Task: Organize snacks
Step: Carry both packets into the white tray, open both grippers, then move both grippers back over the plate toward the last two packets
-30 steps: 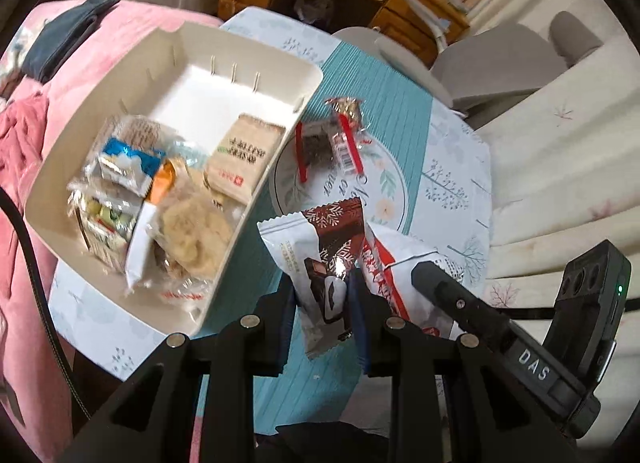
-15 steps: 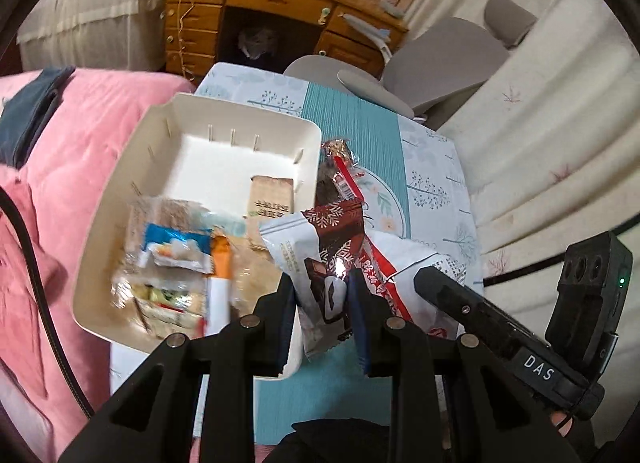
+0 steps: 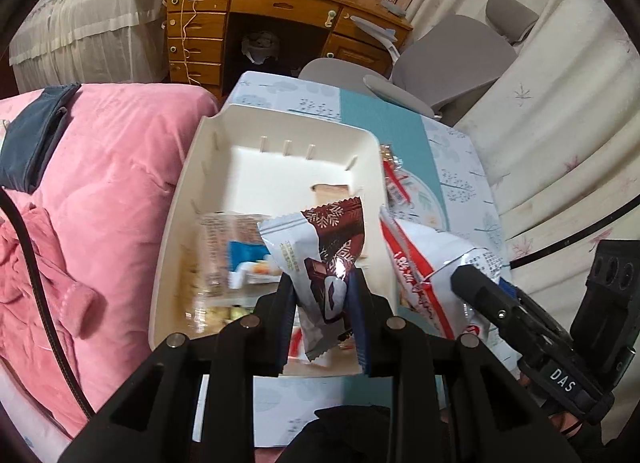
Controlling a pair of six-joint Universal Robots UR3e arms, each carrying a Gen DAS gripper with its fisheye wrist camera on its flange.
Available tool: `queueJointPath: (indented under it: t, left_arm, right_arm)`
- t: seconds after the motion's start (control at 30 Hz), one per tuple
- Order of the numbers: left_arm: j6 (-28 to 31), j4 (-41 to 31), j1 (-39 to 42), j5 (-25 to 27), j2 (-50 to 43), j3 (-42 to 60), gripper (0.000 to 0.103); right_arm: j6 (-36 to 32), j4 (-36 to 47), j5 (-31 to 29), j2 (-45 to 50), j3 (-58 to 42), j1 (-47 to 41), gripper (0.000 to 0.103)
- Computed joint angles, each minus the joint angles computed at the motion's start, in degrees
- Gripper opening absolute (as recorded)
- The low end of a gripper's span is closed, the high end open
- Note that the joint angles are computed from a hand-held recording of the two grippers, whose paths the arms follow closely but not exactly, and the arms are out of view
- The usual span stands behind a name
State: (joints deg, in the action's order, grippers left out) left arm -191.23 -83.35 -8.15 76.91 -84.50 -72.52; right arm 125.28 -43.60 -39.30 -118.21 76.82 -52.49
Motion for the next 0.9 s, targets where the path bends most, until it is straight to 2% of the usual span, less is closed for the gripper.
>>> queueJointPath:
  t: [0.23,0.4,0.47,0.6,0.63,0.7,0.77,0.9]
  left_arm:
    - [7.3,-3.7,7.4,-2.5,3.0,-3.0,0.024]
    - [9.4,-4.3,9.5,-2.8,3.2,-4.2,0.024]
    - [9.9,-4.1,9.9,-3.0,3.2,-4.6,0.030]
    - [10.6,-4.4,9.6,-2.3,1.7,-3.3,0.064]
    - [10.7,-4.6,9.1,-1.4,1.0,-2.3,0.068]
    - [11.1,-5.5,8.3,-0.3,-0.5,0.1,0.071]
    - [12.1,-7.0,7.9,-0.4,-2.2,3.1,0.077]
    - [14.2,-12.0,6.7,-1.9,-7.9,12.5,0.078]
  right_arm:
    - [13.1,-18.4,0.5,-4.4,9.8,9.5,0.052]
    - [21.8,-31.7,-3.1,-4.3,13.3,17.9,0.052]
    - [25.3,-36.3,-5.4,-3.7,14.1,20.7,0.054]
    - [27.8,-38.3,-6.9,-2.5,14.5,22.2,0.056]
    - [28.3,-38.6,-7.4,-2.2,14.4,22.6,0.061]
    - [29.2,-38.9,-8.7,-2.0,14.0,22.9,0.068]
    - [28.9,-37.7,-9.8,-1.7,12.6,22.9,0.069]
    - [28.7,-36.5,-12.1,-1.4,10.4,23.1,0.069]
